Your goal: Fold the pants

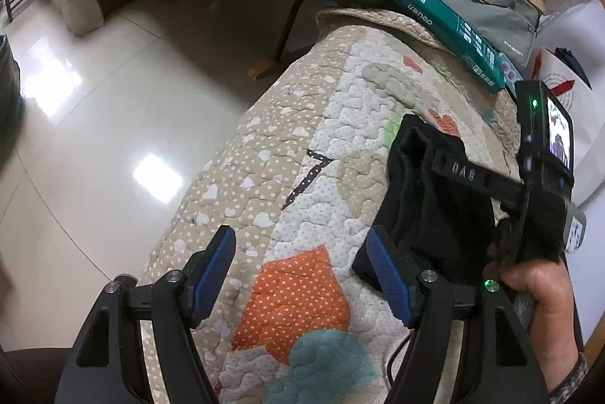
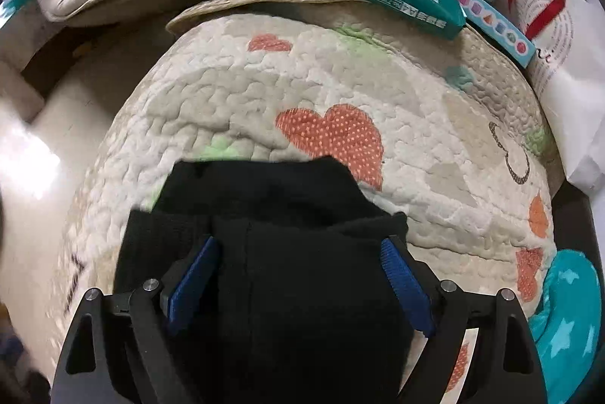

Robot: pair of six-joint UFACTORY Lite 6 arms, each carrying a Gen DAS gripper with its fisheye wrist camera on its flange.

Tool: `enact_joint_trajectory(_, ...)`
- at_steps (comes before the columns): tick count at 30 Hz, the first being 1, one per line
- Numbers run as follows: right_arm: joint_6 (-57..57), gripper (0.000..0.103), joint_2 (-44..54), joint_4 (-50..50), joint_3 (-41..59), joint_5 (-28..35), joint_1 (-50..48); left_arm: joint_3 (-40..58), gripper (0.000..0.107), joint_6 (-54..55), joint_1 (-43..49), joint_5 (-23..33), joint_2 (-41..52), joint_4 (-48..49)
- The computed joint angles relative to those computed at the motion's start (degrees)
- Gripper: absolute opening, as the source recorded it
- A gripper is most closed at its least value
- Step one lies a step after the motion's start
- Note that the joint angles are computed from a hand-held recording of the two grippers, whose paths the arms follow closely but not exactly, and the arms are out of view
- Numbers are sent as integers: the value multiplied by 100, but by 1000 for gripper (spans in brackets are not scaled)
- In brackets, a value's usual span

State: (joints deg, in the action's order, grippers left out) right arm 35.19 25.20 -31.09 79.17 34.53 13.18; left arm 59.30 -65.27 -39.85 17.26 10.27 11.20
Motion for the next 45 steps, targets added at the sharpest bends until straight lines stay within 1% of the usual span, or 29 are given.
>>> enact_joint_trajectory(3, 401, 91, -508, -155, -319, -283, 15, -22, 71, 59, 41, -20, -40, -100)
enact_joint_trajectory(5, 522, 91, -675, -205, -447, -358, 141, -34, 71, 185, 73, -46, -43, -254)
enact_joint_trajectory(7, 567, 91, -424, -446, -296, -162, 419, -20, 71, 173, 58, -37, -30, -237)
enact_joint_trajectory(8, 670, 92, -142, -832, -153, 71, 640, -6, 71, 63, 31, -8, -20, -114)
enact_joint_trajectory(10, 688, 93, 281, -1231, 54, 435, 920, -5, 71, -59, 13, 29, -25, 39)
enact_joint_trajectory(11, 863, 93, 284, -1541, 2, 480, 1021, -9, 71, -127, 9, 47, -35, 113)
enact_joint_trajectory(12, 1064, 93, 79, -1807, -165, 399, 1077, -8, 71, -120, 21, 56, -39, 116)
enact_joint_trajectory(14, 1156, 93, -765, -1794, -679, -134, 943, -46, 71, -117, 66, 61, -87, 115)
enact_joint_trajectory(15, 1128, 93, -1105, -1698, -854, -262, 855, -65, 71, -111, 89, 54, -102, 94)
enact_joint_trajectory(18, 854, 94, -2109, -1391, -1464, -436, 600, -153, 71, 151, 189, -7, -187, -219)
enact_joint_trajectory(20, 301, 94, -2883, -831, -2100, -573, 348, -162, 71, 5, 180, 12, -236, -46)
enact_joint_trajectory(22, -346, 94, -3696, -181, -2778, -547, 120, -153, 71, -254, 115, 42, -273, 267)
enact_joint_trajectory(24, -802, 94, -4651, 240, -3555, -408, -125, -115, 71, -594, 14, 108, -299, 684)
enact_joint_trajectory(26, -1365, 94, -5776, 821, -4365, -151, -482, -81, 71, -1229, -174, 226, -331, 1415)
enact_joint_trajectory(28, -2112, 94, -6657, 1541, -4951, 61, -970, -46, 71, -2323, -500, 569, -374, 2615)
enact_joint_trajectory(30, -3183, 94, -7462, 2547, -5420, 339, -1709, -70, 71, -3473, -927, 1118, -459, 3814)
enact_joint_trajectory(32, -4040, 94, -7993, 3249, -5694, 544, -2335, -221, 71, -4612, -1624, 2044, -708, 4984)
enact_joint_trajectory(33, -4411, 94, -8321, 3544, -5828, 686, -2641, -243, 71, -4935, -1960, 2534, -776, 5315)
enact_joint_trajectory(34, -4785, 94, -8596, 3844, -5928, 827, -2918, -227, 72, -5093, -2368, 3133, -853, 5537)
enact_joint_trajectory(35, -5158, 94, -8770, 4141, -5975, 950, -3175, -187, 75, -5122, -2635, 3524, -908, 5593)
enact_joint_trajectory(37, -5582, 94, -9037, 4528, -6034, 1164, -3461, -99, 90, -5206, -3232, 4272, -1128, 5667)
enact_joint_trajectory(38, -5770, 94, -9158, 4714, -6044, 1286, -3592, -57, 93, -5288, -3526, 4637, -1238, 5714)
enact_joint_trajectory(40, -5850, 94, -9388, 4884, -6048, 1442, -3586, 62, 103, -5430, -4029, 5293, -1388, 5843)
enact_joint_trajectory(41, -5846, 94, -9585, 4928, -6053, 1569, -3553, 185, 103, -5416, -4234, 5603, -1416, 5890)
enact_joint_trajectory(42, -5684, 94, -9683, 4847, -6057, 1572, -3385, 352, 103, -5339, -4382, 5865, -1387, 5889)
enact_joint_trajectory(43, -5619, 94, -9828, 4822, -6069, 1645, -3318, 508, 103, -5237, -4456, 6011, -1343, 5864)
enact_joint_trajectory(45, -5439, 94, -10135, 4741, -6091, 1823, -3149, 858, 103, -4964, -4528, 6091, -1273, 5768)
